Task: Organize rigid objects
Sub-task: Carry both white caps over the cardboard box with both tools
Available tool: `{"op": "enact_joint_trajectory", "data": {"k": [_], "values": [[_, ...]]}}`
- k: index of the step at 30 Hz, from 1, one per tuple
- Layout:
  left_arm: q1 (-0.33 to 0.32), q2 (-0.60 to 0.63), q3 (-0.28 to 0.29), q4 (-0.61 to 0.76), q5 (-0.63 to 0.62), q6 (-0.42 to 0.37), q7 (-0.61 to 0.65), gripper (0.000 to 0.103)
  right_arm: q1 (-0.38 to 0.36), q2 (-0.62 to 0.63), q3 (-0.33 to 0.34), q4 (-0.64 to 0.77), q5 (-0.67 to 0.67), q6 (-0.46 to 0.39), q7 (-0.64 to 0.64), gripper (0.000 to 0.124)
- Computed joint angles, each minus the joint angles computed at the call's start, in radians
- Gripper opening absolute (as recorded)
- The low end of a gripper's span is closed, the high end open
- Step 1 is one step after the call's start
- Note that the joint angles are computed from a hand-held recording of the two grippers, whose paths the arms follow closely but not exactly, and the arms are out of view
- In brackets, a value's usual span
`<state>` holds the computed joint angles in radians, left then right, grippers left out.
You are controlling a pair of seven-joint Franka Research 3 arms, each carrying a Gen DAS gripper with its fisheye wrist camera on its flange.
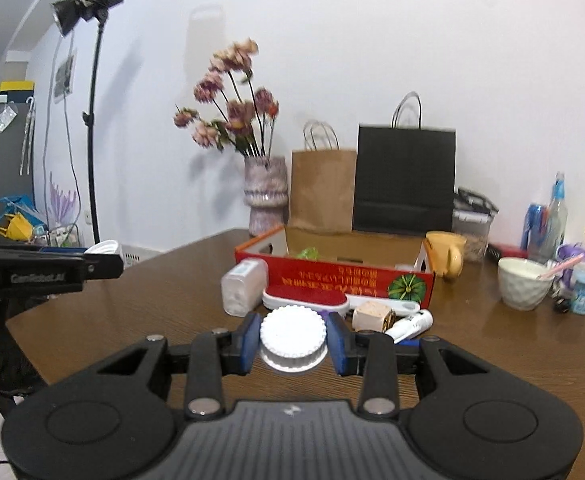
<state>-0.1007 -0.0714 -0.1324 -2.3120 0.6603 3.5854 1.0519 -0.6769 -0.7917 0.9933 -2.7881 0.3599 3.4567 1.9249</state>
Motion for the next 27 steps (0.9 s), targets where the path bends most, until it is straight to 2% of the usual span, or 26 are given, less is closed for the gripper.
{"op": "enact_joint_trajectory", "data": {"k": [5, 8, 11, 19, 24, 27], "values": [[0.023, -0.100, 0.017, -0.130, -0.020, 0.095, 0.040, 0.040, 0.065, -0.194, 0.028, -0.051, 0.018, -0.085, 0.070, 0.035], [0.024, -0.138, 0.045, -0.170, 0.014, 0.137, 0.008, 0.040, 0.105, -0.290, 0.019, -0.079, -0.005, -0.125, 0.103, 0.035], [0.030, -0.155, 0.043, -0.183, 0.009, 0.157, 0.011, 0.040, 0.141, -0.345, -0.003, -0.104, -0.033, -0.149, 0.133, 0.035], [0.026, -0.147, 0.030, -0.175, -0.007, 0.156, 0.024, 0.040, 0.126, -0.353, -0.023, -0.118, -0.112, -0.154, 0.228, 0.035], [0.016, -0.116, 0.049, -0.138, 0.046, 0.132, -0.030, 0.040, 0.099, -0.312, -0.042, -0.107, -0.185, -0.131, 0.258, 0.035], [0.021, -0.086, 0.034, -0.104, 0.029, 0.119, -0.019, 0.040, 0.070, -0.264, -0.054, -0.093, -0.214, -0.104, 0.258, 0.035]]}}
